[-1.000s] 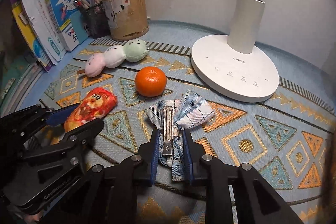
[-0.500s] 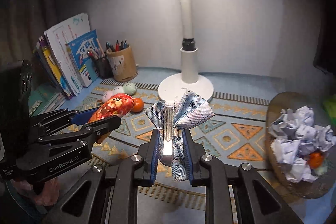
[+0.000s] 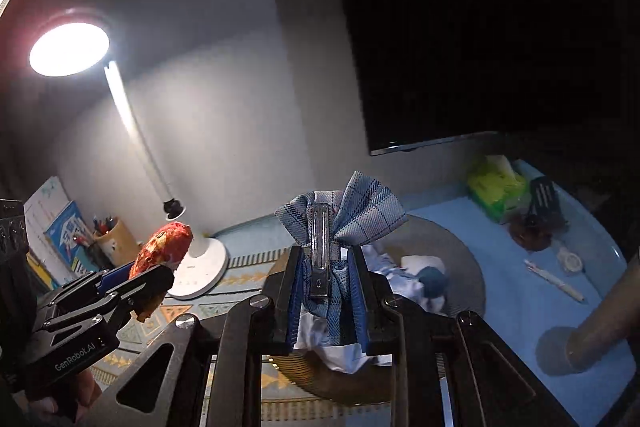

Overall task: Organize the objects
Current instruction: 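Carry the snack bag and bow clip over the bowl and open both tools, then move both open tools back from the bowl toward the plush skewer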

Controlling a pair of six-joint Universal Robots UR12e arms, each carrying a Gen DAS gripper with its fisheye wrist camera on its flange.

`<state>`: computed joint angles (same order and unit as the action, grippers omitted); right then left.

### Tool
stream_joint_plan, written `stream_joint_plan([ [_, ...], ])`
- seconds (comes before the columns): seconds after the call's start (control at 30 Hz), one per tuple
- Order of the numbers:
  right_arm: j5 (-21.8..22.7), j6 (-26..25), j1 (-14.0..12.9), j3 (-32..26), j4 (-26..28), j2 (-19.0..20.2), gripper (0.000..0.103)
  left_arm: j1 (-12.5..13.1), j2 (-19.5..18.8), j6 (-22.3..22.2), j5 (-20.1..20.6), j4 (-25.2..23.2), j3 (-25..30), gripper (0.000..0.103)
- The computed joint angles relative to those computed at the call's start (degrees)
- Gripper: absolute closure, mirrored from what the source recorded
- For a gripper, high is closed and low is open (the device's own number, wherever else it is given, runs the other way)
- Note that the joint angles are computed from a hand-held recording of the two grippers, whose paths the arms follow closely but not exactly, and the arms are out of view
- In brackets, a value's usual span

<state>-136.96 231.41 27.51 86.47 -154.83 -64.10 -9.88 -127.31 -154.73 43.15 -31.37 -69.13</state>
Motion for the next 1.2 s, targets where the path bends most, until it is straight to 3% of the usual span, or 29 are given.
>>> stream_joint_plan([
  [0.3, 1.63, 5.26, -1.98, 4.96, 0.54, -2.59, 0.082, -2.91, -1.05, -0.45, -0.22, 1.53, -0.87, 0.072],
  [0.7, 7.40, 10.36, -3.40, 9.47, -1.89, -3.58, 0.082, -4.37, -1.58, 4.12, 0.99, 0.76, -2.26, 0.071],
  [0.8, 7.83, 11.93, -3.43, 9.58, -1.36, -3.50, 0.078, -4.17, -1.70, 4.01, 0.05, -0.27, -2.07, 0.059],
  [0.87, 8.22, 13.03, -3.56, 9.68, -0.91, -3.59, 0.063, -3.92, -1.87, 3.35, -0.89, -1.40, -1.64, 0.042],
  [0.93, 8.30, 13.29, -3.52, 10.07, -1.87, -3.67, 0.059, -3.63, -1.95, 1.67, -1.07, -0.15, -1.66, 0.032],
  [1.2, 6.85, 13.78, -2.72, 9.30, -1.02, -3.76, 0.059, -1.92, -1.09, -0.79, -2.07, 3.46, -2.52, 0.032],
])
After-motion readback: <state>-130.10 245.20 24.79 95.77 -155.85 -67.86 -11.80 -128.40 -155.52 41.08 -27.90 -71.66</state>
